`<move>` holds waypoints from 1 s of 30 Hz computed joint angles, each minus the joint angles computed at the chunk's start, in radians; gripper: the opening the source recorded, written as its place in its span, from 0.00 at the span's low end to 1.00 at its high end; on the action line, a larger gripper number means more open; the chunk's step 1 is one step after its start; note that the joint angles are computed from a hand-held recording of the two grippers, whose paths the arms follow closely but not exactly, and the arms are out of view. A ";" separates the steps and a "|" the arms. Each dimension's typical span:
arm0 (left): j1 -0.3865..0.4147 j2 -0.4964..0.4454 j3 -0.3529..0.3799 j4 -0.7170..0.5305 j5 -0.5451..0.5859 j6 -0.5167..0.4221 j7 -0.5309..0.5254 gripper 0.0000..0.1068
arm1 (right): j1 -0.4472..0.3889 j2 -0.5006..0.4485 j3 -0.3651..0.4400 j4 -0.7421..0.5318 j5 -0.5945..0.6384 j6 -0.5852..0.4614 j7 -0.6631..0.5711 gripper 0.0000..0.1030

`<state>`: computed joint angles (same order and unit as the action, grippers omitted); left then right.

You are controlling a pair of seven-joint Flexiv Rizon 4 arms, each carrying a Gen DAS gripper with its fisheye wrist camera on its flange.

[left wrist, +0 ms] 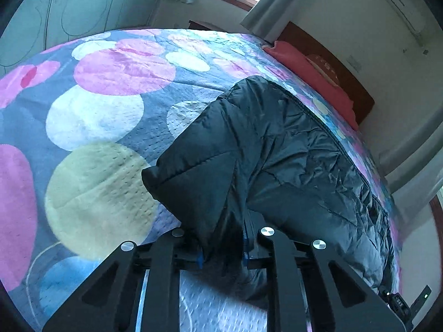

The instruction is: Fold large clothes

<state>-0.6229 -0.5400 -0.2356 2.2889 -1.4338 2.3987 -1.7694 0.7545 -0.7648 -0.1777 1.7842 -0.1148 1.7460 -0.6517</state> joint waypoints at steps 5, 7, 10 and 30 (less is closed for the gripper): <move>-0.013 0.016 -0.028 -0.018 -0.091 0.013 0.077 0.18 | 0.005 0.023 0.003 0.049 0.014 0.032 -0.020 0.28; -0.019 0.022 -0.040 -0.017 -0.114 0.024 0.084 0.18 | 0.004 0.034 0.009 0.068 0.022 0.042 -0.031 0.28; -0.017 0.031 -0.050 -0.025 -0.140 0.027 0.112 0.18 | 0.007 0.054 0.014 0.104 0.036 0.057 -0.050 0.28; -0.039 0.088 -0.091 -0.014 -0.256 0.034 0.199 0.18 | 0.007 0.183 0.086 0.322 0.152 0.153 -0.187 0.28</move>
<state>-0.6615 -0.4521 -0.3269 2.2747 -1.6894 2.4331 -1.5705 0.7619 -0.5813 -0.0919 2.1061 0.0375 1.8992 -0.8389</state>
